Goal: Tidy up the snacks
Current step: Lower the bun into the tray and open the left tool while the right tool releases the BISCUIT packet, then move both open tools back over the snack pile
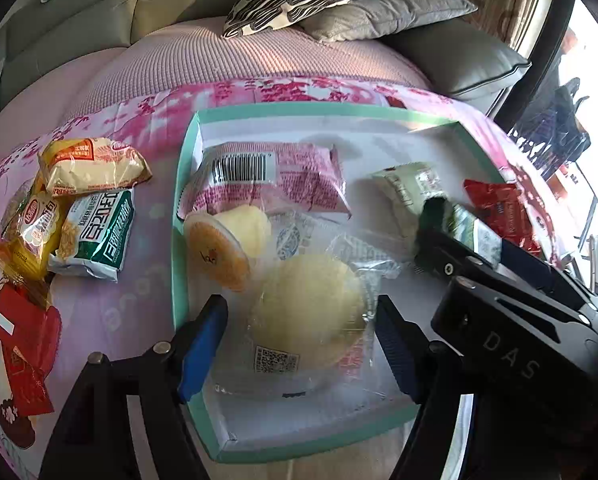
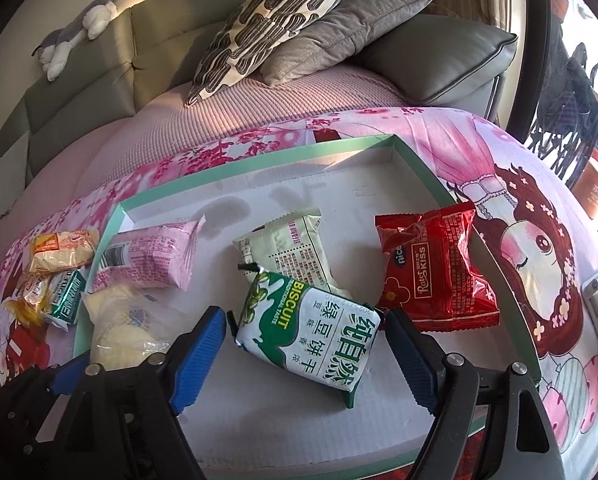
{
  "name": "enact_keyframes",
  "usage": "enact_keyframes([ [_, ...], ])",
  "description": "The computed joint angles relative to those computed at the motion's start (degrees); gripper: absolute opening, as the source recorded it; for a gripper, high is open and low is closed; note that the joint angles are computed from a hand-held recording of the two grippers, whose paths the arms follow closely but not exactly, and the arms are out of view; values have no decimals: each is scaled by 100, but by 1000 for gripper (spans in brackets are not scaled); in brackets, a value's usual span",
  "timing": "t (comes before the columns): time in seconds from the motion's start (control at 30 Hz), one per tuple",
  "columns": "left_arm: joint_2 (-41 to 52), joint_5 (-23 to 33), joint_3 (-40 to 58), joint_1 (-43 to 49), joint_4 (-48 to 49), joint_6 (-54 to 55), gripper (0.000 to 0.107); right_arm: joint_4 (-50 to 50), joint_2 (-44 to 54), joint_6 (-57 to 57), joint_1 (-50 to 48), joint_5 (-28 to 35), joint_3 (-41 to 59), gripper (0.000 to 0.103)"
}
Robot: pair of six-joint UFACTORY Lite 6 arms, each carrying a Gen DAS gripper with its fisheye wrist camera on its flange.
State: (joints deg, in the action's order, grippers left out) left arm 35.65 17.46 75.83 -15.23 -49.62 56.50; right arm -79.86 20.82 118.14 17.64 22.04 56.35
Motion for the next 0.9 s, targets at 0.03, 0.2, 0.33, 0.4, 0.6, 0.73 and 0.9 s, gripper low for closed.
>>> enact_keyframes([
  [0.03,-61,-18,-43,9,-66,79,79,-10,-34,21,5,3,-17,85],
  [0.2,-280,44,-130,75,-220,284,80,-51,-259,105,39,97,-125,85],
  [0.33,-463,70,-210,112,-299,379,80,-20,-446,100,105,237,-197,85],
  [0.4,-513,84,-218,138,-351,431,81,-29,-530,138,142,302,-234,85],
  [0.6,-665,-196,-292,194,-162,171,89,-177,-699,367,113,286,-352,85],
  [0.73,-670,-331,-257,313,-45,-76,89,-223,-732,435,103,285,-384,85],
  [0.9,-710,-536,-240,589,106,-525,89,-122,-661,315,119,305,-344,85],
])
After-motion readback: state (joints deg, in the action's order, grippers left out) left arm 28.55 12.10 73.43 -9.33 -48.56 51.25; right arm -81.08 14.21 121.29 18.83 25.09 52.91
